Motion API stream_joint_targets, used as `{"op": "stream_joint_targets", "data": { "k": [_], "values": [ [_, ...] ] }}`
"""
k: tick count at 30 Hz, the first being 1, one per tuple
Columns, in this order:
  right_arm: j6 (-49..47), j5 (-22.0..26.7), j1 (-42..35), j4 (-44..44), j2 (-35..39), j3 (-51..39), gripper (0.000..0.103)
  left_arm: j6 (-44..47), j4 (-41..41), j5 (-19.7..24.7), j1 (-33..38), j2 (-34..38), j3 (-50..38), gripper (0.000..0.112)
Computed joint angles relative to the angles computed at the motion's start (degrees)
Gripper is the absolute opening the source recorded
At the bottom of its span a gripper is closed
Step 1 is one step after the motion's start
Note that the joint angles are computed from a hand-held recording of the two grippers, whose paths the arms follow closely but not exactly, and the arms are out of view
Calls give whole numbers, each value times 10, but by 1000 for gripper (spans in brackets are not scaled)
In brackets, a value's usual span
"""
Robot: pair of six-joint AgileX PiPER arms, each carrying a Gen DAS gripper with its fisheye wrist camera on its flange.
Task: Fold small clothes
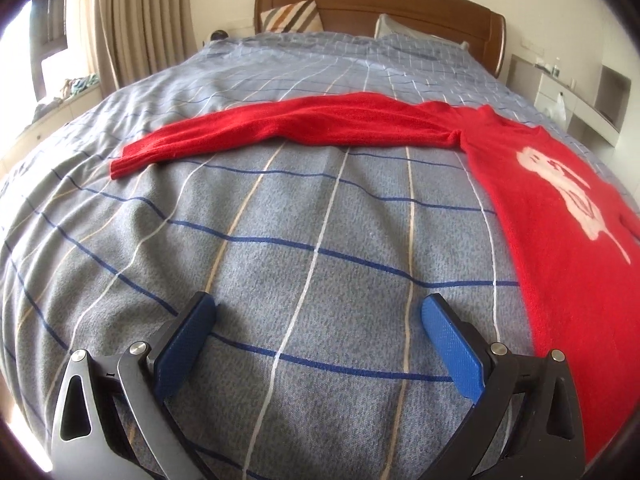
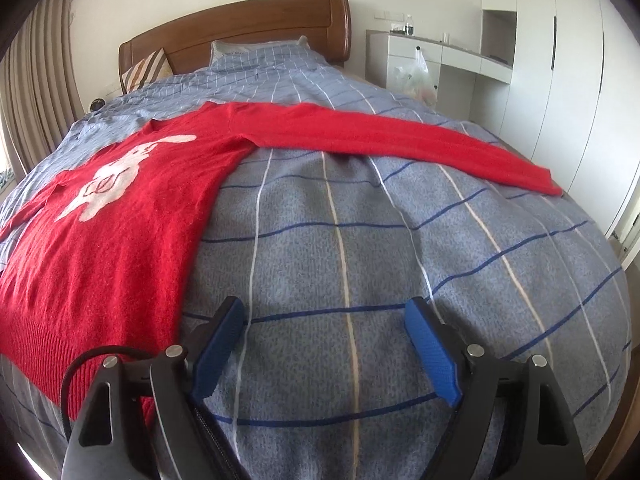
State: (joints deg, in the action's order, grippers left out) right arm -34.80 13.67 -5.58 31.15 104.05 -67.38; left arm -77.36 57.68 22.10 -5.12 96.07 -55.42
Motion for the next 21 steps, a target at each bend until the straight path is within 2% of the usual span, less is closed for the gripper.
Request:
{"op": "stream_joint_targets", "data": {
  "k": [3, 6, 11, 21],
  "values": [
    [-83, 9, -15, 98, 9, -1, 90, -10, 15, 12, -9, 2, 0, 103],
    [-130, 2, -16, 145, 11, 7, 92, -8, 17, 2, -5, -2, 7, 103],
    [-161, -32, -3, 162, 12, 21, 97, -50, 60, 1, -10, -3, 17, 103],
    [-150, -33, -2, 150, 13, 19, 98, -86, 94, 5, -17, -3, 23, 103]
  ]
}}
